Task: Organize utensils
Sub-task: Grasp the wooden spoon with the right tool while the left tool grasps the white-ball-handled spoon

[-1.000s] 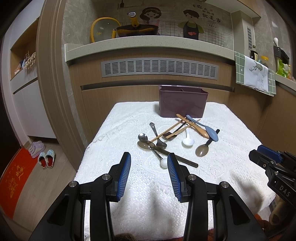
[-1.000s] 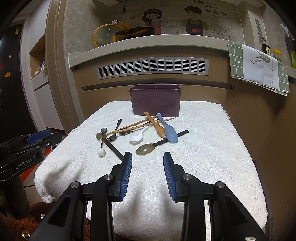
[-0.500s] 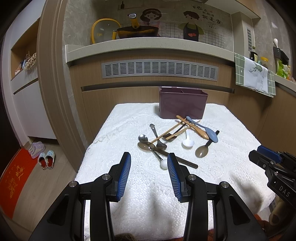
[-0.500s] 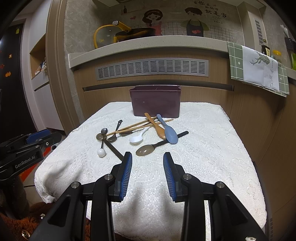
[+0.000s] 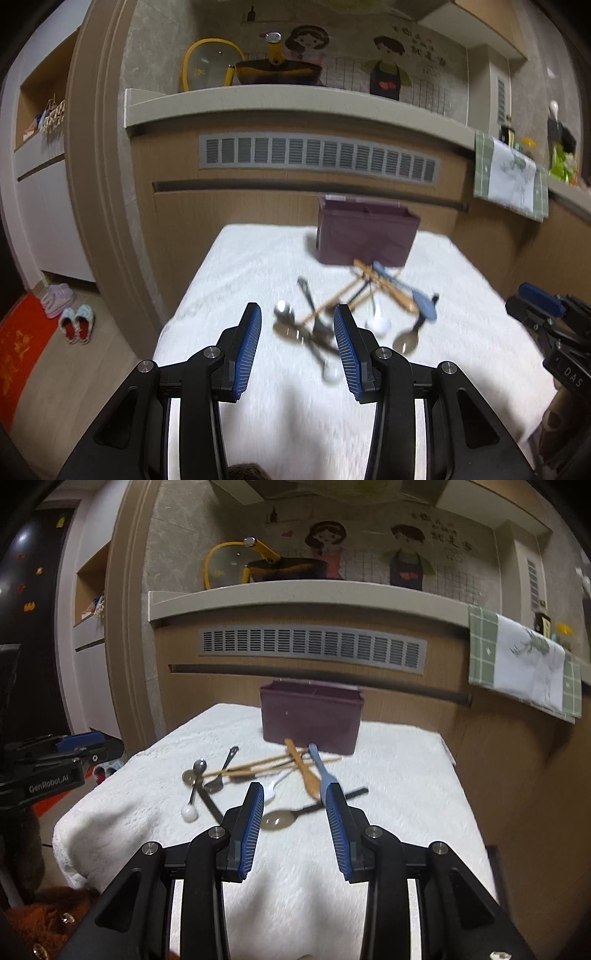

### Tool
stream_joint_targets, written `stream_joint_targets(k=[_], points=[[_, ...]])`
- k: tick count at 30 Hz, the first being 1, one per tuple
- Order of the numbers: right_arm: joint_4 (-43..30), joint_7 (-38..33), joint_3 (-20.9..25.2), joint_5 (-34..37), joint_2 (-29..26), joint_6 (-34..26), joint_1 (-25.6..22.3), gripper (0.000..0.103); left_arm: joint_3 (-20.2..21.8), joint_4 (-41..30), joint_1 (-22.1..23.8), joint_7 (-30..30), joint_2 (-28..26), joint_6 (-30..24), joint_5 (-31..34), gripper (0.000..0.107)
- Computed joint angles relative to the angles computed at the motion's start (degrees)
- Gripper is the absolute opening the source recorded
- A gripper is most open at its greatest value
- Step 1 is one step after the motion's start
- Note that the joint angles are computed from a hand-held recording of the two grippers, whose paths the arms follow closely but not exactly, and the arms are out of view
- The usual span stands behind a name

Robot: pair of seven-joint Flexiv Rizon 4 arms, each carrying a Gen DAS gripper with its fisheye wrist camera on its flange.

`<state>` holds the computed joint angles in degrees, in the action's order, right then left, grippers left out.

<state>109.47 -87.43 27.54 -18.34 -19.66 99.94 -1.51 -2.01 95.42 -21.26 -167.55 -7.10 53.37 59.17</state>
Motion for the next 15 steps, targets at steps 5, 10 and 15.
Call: stream_joint_targets(k=[5,10,15], points=[[-9.0,-3.61,2.94,-1.0,-5.8,-5.79,-1.01,0.032,1.62,-3.76,2.49,2.69,-3.05,4.7,-0.13,0.042],[-22.6,-7.36,5.51,1.54,-13.87,-20.85,0.02,0.032,2.86,-5.98,5.9,14.29,-8.11,10.7,-10.53,0.042],[-34.52,-10.94,3.54,2.8,-21.29,-32.49,4.29,0.03,6.29,-7.05,5.37,16.98,-11.26,10.2,-14.95,0.042]])
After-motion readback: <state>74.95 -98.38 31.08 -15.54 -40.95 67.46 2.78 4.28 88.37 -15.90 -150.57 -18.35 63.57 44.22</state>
